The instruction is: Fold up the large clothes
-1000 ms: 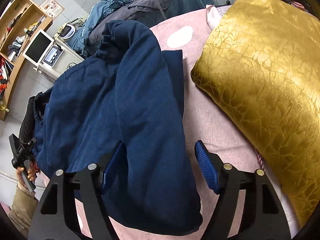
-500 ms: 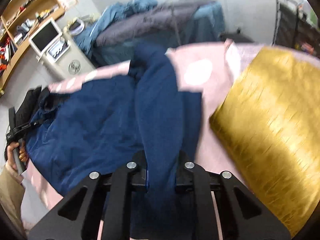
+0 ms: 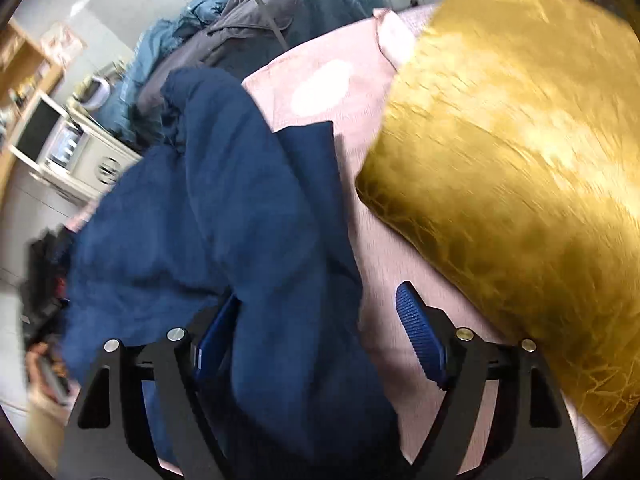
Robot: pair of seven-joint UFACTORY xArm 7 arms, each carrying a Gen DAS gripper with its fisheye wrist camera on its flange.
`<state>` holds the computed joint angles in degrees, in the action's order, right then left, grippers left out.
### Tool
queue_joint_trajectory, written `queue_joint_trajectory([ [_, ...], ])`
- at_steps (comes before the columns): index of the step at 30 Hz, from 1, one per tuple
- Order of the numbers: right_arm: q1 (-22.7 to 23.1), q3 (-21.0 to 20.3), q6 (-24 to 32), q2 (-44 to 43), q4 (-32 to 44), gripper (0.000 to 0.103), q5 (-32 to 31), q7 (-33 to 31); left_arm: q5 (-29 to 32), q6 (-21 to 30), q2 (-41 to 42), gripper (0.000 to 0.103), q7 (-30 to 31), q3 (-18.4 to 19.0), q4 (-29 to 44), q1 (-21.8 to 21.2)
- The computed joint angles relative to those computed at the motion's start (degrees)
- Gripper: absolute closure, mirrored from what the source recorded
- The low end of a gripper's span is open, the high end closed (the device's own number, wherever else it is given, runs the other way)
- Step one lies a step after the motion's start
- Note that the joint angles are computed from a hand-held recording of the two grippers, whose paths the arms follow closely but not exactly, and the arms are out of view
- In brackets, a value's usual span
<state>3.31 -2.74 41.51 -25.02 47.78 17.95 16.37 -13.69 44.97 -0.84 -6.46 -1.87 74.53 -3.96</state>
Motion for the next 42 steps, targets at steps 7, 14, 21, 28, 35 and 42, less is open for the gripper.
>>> queue_joint_trajectory([
  [7,2.61,-6.57,4.87,-13.52,-7.99,0.022,7.59,-10.32,-14.04,-7.75,-17.57,0.006,16.81,6.75,-16.69,-3.2],
  [14,2.65,-8.35,5.29,-20.43,-14.37,0.022,14.15,-10.86,-18.55,-2.06,-23.56,0.006,16.25,10.19,-24.71,-0.67],
  [21,1.52,-4.82,1.28,-34.02,-25.53,0.022,19.72,0.89,-32.92,-4.82,-36.51,0.007,10.45,11.31,-37.83,-3.4],
  [28,7.95,0.02,-5.7,-43.76,-32.97,0.022,21.69,11.37,-35.22,-11.61,-42.21,0.006,5.24,6.65,-45.46,-11.46],
  [35,14.22,-3.26,-12.73,-40.41,-33.57,0.022,21.96,15.8,-38.91,-21.52,-38.51,0.007,2.74,8.91,-46.13,-16.89],
  [42,14.34,-11.24,-12.16,-37.25,-30.83,0.022,17.63,12.26,-33.17,-16.75,-36.46,0.007,3.81,17.66,-42.93,-14.75],
])
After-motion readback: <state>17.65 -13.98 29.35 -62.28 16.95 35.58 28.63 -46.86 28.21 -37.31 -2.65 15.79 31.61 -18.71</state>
